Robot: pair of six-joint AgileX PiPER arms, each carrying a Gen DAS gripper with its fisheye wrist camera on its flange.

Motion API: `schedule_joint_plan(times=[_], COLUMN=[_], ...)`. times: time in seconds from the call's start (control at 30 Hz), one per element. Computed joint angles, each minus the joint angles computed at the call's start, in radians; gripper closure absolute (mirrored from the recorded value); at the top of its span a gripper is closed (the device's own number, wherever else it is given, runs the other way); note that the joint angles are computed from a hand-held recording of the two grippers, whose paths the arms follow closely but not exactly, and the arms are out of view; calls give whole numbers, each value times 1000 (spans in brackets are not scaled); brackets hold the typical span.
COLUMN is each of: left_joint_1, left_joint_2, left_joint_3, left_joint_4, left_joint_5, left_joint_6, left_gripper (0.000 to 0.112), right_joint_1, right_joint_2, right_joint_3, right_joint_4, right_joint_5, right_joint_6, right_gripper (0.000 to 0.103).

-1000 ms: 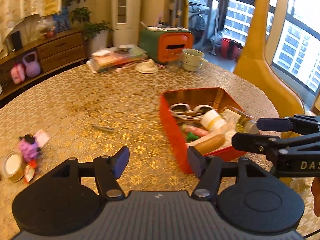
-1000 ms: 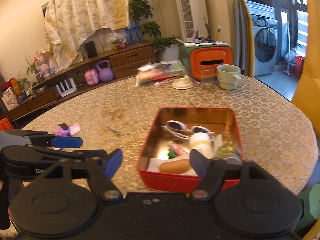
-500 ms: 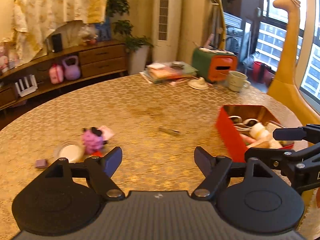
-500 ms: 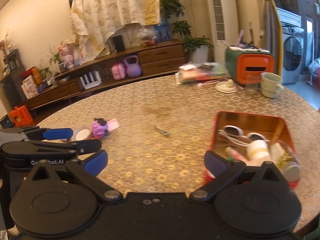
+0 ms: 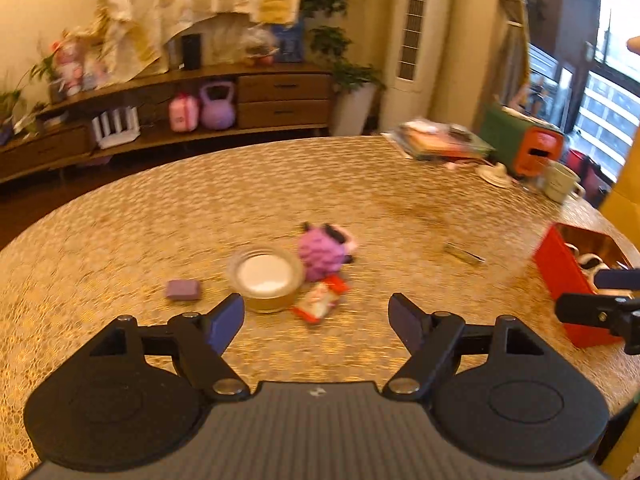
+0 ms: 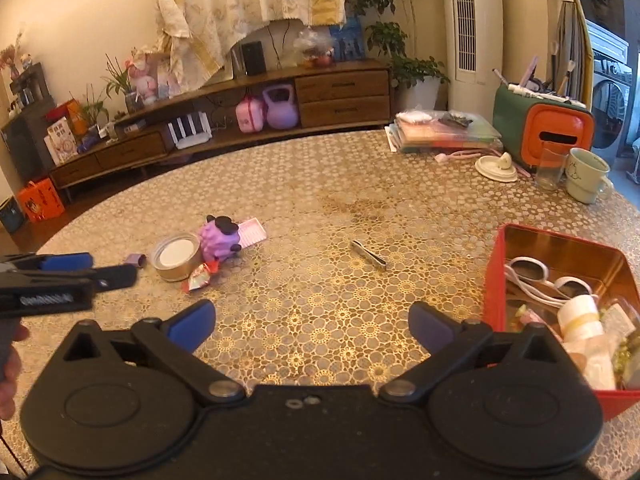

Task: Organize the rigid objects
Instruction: 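Withdraw both tools and move them over the purple block and nail clipper, then grasp the purple block with the left tool while the right tool grasps the metal nail clipper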

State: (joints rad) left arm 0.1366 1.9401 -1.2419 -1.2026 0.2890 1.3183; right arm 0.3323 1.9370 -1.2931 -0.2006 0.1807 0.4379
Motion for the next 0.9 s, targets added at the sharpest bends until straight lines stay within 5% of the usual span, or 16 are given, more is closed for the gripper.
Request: schedule_joint_plan(times=[0.27,0.53,0.9], left_joint_1=[70,99,98], left_joint_2=[111,242,369], left_joint_3=[-92,-224,-360], left_joint_4=[5,161,394], left_joint_5=[-28,-44,-79], left_joint_6=[-7,-181,-432], left_gripper=[33,33,33], right_joint_1=[-2,-24,-77], right_joint_2=[145,284,502], right_joint_3=[-167,-341,-654], right_joint_4=[34,102,162], right_joint_5=[59,98,240], right_joint_6=[-63,-160,-264], right_gripper=[1,4,25])
